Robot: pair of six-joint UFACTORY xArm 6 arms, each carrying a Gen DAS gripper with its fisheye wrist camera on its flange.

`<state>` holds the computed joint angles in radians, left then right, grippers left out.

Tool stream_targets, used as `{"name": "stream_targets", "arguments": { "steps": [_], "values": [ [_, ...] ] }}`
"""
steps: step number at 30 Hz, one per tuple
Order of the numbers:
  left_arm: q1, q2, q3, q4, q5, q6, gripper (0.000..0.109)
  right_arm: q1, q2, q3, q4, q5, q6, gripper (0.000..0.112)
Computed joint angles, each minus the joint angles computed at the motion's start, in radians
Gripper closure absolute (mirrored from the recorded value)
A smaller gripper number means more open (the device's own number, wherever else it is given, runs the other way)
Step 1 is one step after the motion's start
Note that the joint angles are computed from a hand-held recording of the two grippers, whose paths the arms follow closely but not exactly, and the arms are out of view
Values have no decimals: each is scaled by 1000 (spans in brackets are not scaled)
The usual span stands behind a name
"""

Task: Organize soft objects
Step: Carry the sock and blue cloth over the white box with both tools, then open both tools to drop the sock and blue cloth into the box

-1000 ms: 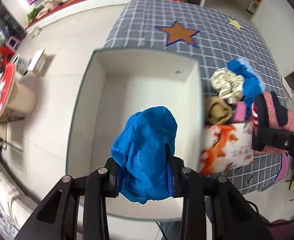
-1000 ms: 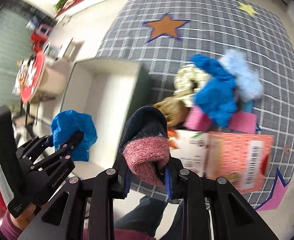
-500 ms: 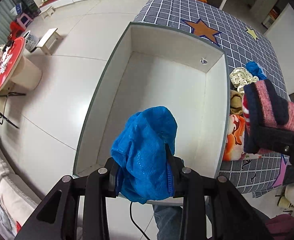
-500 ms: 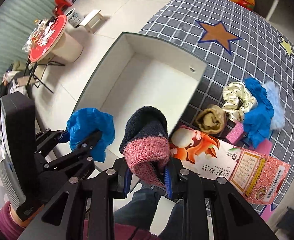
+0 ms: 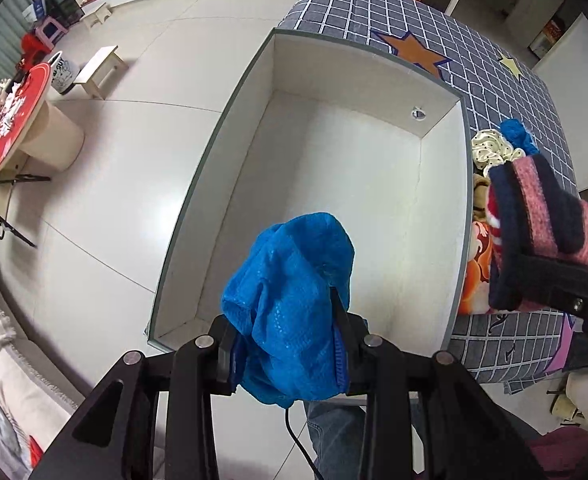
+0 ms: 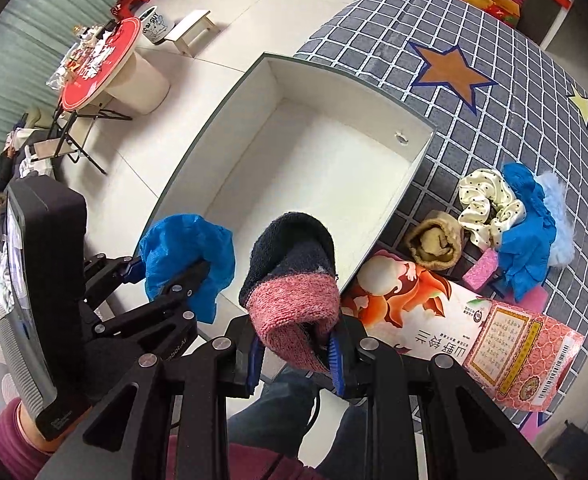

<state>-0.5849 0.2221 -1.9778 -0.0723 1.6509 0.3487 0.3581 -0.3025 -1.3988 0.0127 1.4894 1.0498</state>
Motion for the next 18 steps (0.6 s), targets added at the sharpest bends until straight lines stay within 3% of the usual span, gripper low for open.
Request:
{"name": "stream_targets", "arguments": {
  "steps": [12, 18],
  "values": [
    [-2, -1, 7, 15, 2, 8, 71, -7, 19, 9, 37, -38, -34, 85],
    [-1, -25, 42, 16, -33, 3, 42, -1, 40, -4, 30, -42, -53, 85]
  ]
}}
